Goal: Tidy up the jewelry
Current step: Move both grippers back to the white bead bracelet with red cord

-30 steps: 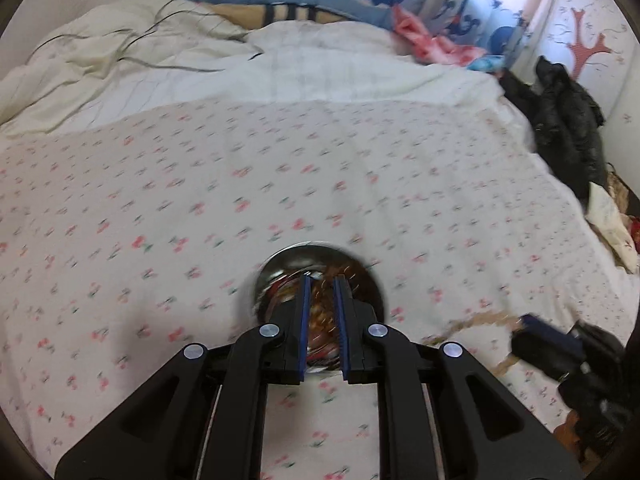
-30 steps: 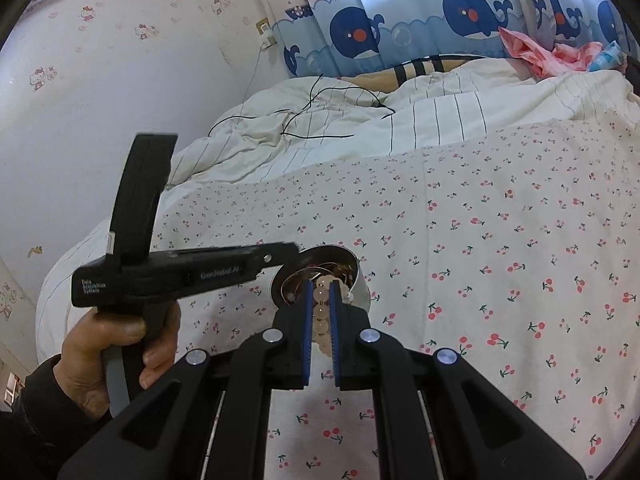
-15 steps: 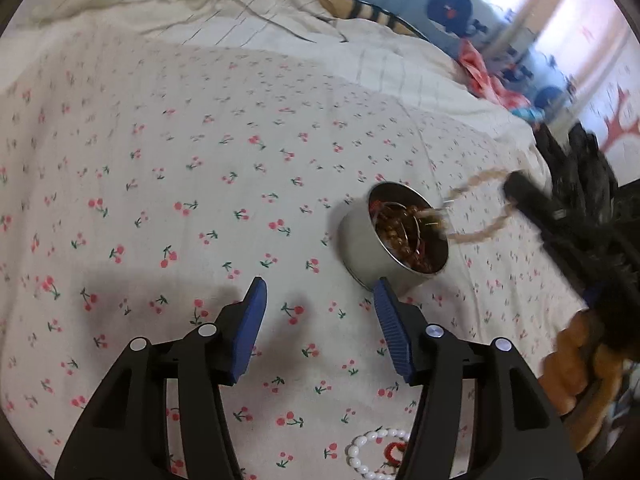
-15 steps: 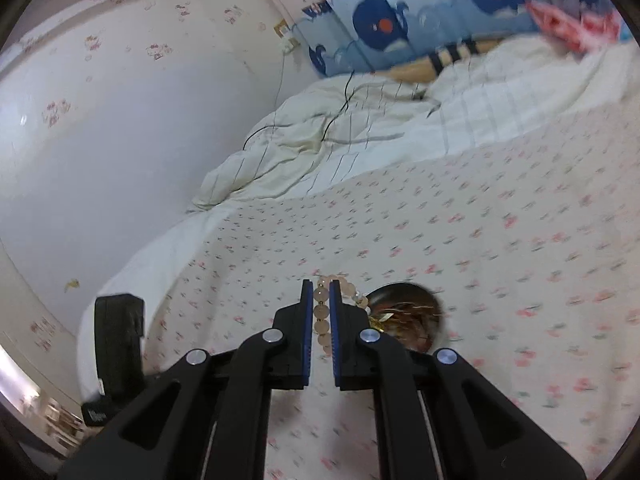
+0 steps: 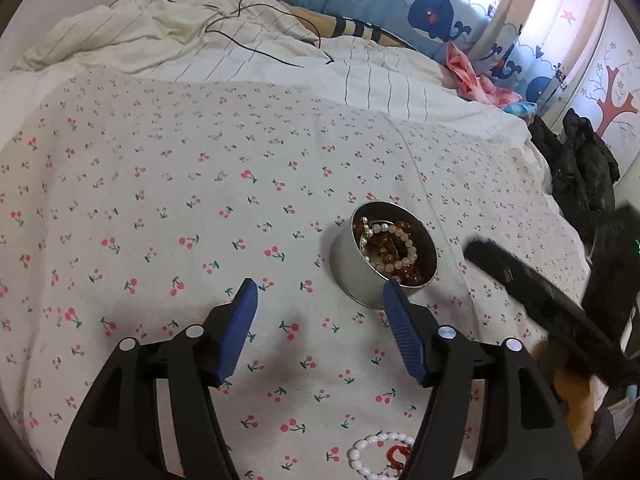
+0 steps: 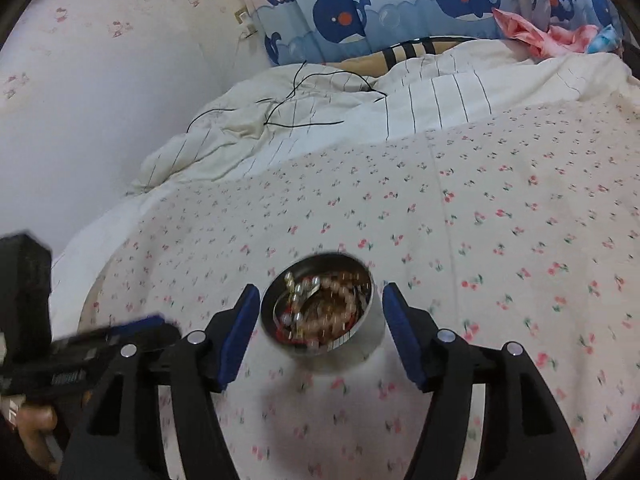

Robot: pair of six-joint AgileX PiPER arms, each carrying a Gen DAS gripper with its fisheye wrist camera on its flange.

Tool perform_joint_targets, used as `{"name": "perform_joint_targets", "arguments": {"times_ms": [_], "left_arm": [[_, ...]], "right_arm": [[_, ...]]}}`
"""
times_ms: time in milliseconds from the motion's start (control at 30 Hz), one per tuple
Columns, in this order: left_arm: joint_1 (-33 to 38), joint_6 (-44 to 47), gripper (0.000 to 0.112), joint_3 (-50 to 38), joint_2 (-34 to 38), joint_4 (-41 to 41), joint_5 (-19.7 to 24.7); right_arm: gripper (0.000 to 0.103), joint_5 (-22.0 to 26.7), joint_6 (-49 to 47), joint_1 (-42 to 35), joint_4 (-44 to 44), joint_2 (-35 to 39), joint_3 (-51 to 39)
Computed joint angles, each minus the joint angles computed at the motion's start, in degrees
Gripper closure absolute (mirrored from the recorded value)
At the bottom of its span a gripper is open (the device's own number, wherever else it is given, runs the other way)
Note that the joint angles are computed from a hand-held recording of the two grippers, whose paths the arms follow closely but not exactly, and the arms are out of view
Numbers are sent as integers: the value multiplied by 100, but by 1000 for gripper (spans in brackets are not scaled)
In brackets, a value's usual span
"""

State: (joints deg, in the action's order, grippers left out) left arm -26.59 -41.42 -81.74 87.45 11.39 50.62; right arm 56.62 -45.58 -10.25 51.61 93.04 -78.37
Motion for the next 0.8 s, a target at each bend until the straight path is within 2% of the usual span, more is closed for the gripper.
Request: {"name": "perform_joint_targets", "arguments": {"times_ms": [133,300,400,800], "left_arm": [[48,52,45,2,-59,-67,0],[8,2,37,-41,-56,44,65],[10,-2,36,-105,21,62,162],[-74,-4,34,-166,145,119,249]], "right_arm": [[37,178,-107,27,-475,-299,501],[37,324,-188,86,-664,-441,883],[32,319,-222,217,-749,-470,960],[31,405,-22,317,-808,-477,911]]}}
